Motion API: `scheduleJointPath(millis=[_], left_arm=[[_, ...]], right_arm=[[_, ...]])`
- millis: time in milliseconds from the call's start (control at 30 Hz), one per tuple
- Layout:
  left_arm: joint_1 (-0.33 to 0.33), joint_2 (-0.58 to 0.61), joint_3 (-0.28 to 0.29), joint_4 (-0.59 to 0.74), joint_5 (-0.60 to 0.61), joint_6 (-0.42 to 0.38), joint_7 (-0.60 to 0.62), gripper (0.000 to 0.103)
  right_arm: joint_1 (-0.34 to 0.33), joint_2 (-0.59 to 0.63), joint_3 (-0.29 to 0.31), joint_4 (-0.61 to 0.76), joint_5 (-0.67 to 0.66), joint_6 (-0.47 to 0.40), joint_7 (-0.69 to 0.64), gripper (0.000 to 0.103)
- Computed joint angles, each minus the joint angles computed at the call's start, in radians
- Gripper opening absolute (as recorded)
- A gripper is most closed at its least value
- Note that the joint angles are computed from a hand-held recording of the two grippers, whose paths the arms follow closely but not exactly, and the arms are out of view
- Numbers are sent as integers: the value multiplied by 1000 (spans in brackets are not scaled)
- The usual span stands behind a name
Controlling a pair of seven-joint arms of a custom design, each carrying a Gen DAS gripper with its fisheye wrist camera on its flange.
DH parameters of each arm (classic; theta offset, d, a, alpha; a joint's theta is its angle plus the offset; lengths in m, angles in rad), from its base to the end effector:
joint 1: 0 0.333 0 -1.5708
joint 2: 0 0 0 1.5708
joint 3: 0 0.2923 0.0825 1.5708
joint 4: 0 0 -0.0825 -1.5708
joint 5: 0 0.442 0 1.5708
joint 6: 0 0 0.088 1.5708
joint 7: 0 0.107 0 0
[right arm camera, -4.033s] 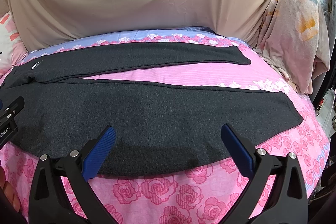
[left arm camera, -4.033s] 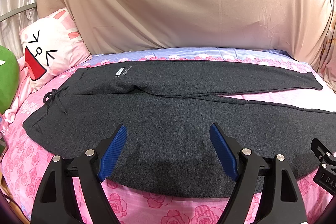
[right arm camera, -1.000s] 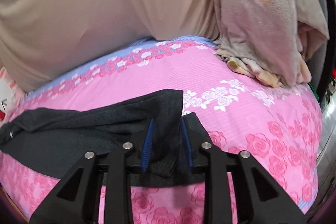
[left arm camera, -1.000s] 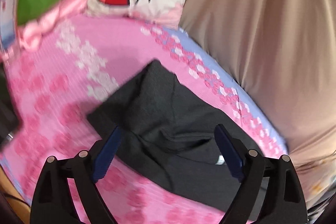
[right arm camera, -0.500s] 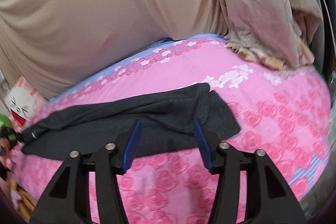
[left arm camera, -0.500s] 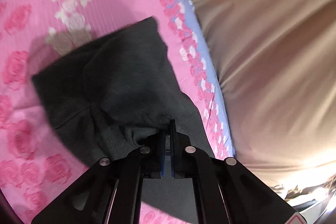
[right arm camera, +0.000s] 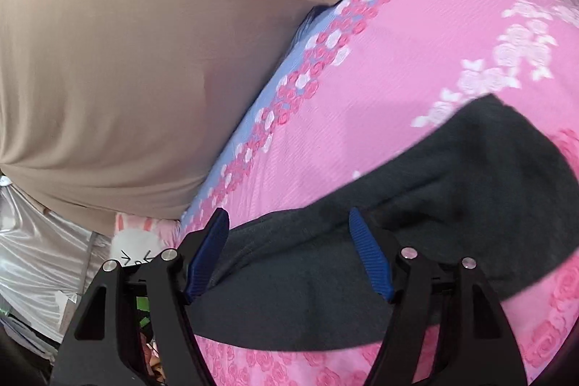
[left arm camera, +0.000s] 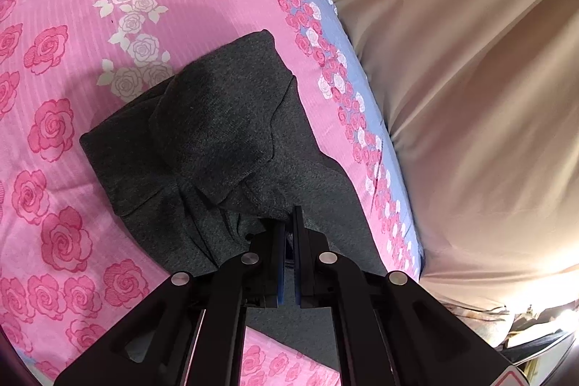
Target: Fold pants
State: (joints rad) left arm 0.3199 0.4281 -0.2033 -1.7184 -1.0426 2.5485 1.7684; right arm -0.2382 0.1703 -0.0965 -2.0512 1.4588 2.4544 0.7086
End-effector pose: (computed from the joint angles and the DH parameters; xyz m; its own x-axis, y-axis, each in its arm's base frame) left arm 0.7233 0.1090 0.3285 0.3929 -0.5256 0.7546 -0.6838 -0.7156 -0.1424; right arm 0.6073 -0.2106 0.3216 -0.1886 -0.6419 -0.7433 -0.6405 0.6541 -0.4024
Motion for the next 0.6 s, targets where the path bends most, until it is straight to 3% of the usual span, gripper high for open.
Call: scheduleJointPath(millis=[67, 133, 167, 200, 233, 333, 400, 500, 600], left_arm=[[2, -10, 1, -14, 7, -2, 5, 1], [-5, -2, 8, -3, 27, -6, -7, 1], [-6, 2, 10, 2, 36, -9, -15, 1], [-8, 10, 11, 14, 44, -11, -25, 1], [-8, 18, 10, 26, 50, -13, -34, 1], [-4, 13, 5, 45, 67, -7, -31, 1], [5, -28, 2, 18, 68, -11, 8, 1], [-24, -97, 46, -56, 172, 11, -10, 1], [-47, -75, 89, -68, 300, -18, -97, 2]], right_arm=[[26, 60, 3, 60, -180, 11, 190, 67], [25, 112, 19, 99, -221, 23, 290, 55], [32, 122, 28, 107, -238, 81, 303, 38], [45, 129, 31, 113, -290, 139, 333, 6], [37, 134, 43, 122, -286, 162, 331, 3], [-22, 34, 94, 51, -41, 167, 65, 3], [-7, -83, 78, -45, 59, 178, -107, 3], [45, -214, 56, -196, 0, 277, -217, 3], [69, -208, 14, -276, -122, 263, -165, 21]])
